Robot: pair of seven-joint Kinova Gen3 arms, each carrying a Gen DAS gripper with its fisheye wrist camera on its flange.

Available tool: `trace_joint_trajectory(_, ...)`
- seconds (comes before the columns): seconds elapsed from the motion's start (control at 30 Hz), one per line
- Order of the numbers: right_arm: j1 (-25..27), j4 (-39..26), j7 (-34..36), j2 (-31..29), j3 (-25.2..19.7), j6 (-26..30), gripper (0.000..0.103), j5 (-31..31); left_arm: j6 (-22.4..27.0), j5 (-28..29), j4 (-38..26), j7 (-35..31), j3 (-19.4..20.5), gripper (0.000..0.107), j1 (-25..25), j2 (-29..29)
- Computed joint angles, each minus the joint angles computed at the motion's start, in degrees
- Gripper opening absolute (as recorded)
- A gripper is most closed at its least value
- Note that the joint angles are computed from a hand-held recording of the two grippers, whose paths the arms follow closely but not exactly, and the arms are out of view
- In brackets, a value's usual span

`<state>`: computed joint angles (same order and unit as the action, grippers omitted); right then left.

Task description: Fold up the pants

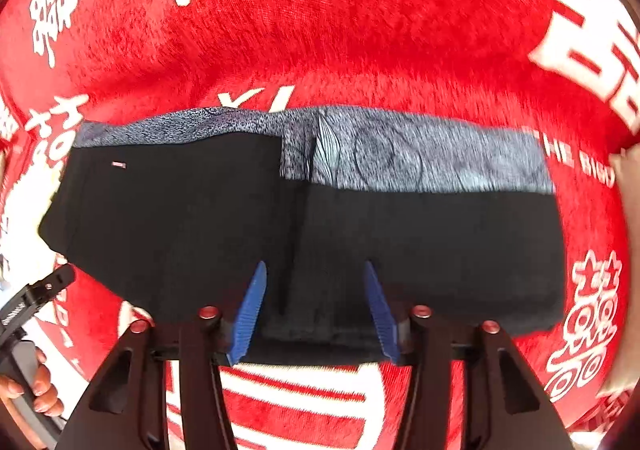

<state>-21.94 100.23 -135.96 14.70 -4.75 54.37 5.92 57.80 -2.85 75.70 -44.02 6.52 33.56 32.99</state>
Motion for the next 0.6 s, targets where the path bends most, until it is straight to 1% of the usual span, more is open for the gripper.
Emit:
trace_joint_trajectory(0.03,-0.31,-0.89,-0.03,0.97,0.14,0.43,0.056,0.89,-0.06,0.05,-0.04,-0.08,0.10,0.103,0.04,0.13)
trace_joint_trajectory(0.1,0.11,-2.58,0.27,3.08,0.52,1.12,0.056,0.73,-0.23,0.05,-0.12,-0.44,0.32,0.103,0.23,0.24)
trace_joint_trajectory(0.13,0.66,-3.44,0.30,4.27,0.24,1.97,0.053,0.71,-0.24,0.00,-0.21,-0.61,0.36,0.103,0.36,0.33)
trace_joint_trajectory(0.17,0.52,-4.96,1.03,6.52,1.02,3.62,0.047,0.00,-0.14,-0.09,-0.44,-0.64,0.37,0.103,0.60,0.52)
trace_joint_trajectory(0.23,-1.27,-6.81,0.04,7.84,3.71,5.47,0.023,-0.47,0.02,0.12,-0.70,-0.80,0.47,0.103,0.71,0.59)
trace_joint_trajectory(0.27,-0.87,-6.98,0.17,7.90,3.74,5.35,0.022,-1.11,-0.17,0.28,-0.68,-0.73,0.45,0.103,0.69,0.46)
trace_joint_trajectory(0.3,0.59,-6.59,1.02,7.30,3.20,4.31,0.008,-2.68,-0.77,0.40,-0.44,-0.51,0.37,0.103,0.72,0.12)
trace_joint_trajectory(0.33,3.11,-5.74,2.34,5.94,1.63,2.33,0.004,-5.01,-1.25,0.44,-0.21,-0.43,0.32,0.103,0.69,-0.07)
trace_joint_trajectory(0.37,4.56,-4.82,4.59,5.32,0.96,0.45,0.002,-6.86,-1.60,0.47,-0.12,-0.33,0.27,0.103,0.64,-0.14)
trace_joint_trajectory(0.4,5.90,-4.97,6.92,5.55,-0.74,-0.54,0.002,-7.88,-1.95,0.71,-0.08,-0.18,0.26,0.103,0.45,0.02)
trace_joint_trajectory(0.43,6.25,-5.46,9.21,6.59,-1.37,-0.60,0.002,-8.68,-1.91,1.09,-0.27,-0.03,0.35,0.103,0.26,0.42)
trace_joint_trajectory(0.47,5.54,-6.10,10.56,8.02,-1.46,-0.03,0.002,-8.82,-1.41,1.86,-0.83,0.18,0.53,0.103,-0.18,1.12)
trace_joint_trajectory(0.5,5.20,-6.60,10.98,8.39,-1.44,-0.39,0.004,-9.29,-1.78,2.40,-0.59,0.44,0.56,0.103,-0.48,1.12)
trace_joint_trajectory(0.53,5.93,-6.19,11.55,8.12,-2.22,-1.68,0.005,-10.68,-3.09,3.30,0.39,0.92,0.57,0.103,-1.01,0.70)
trace_joint_trajectory(0.57,7.50,-5.53,12.19,7.59,-4.06,-3.90,0.005,-13.01,-4.55,3.84,1.55,1.24,0.55,0.103,-1.38,0.14)
trace_joint_trajectory(0.6,8.29,-5.09,13.42,7.28,-4.92,-5.20,0.010,-15.34,-5.99,4.36,2.79,1.43,0.57,0.103,-1.84,-0.43)
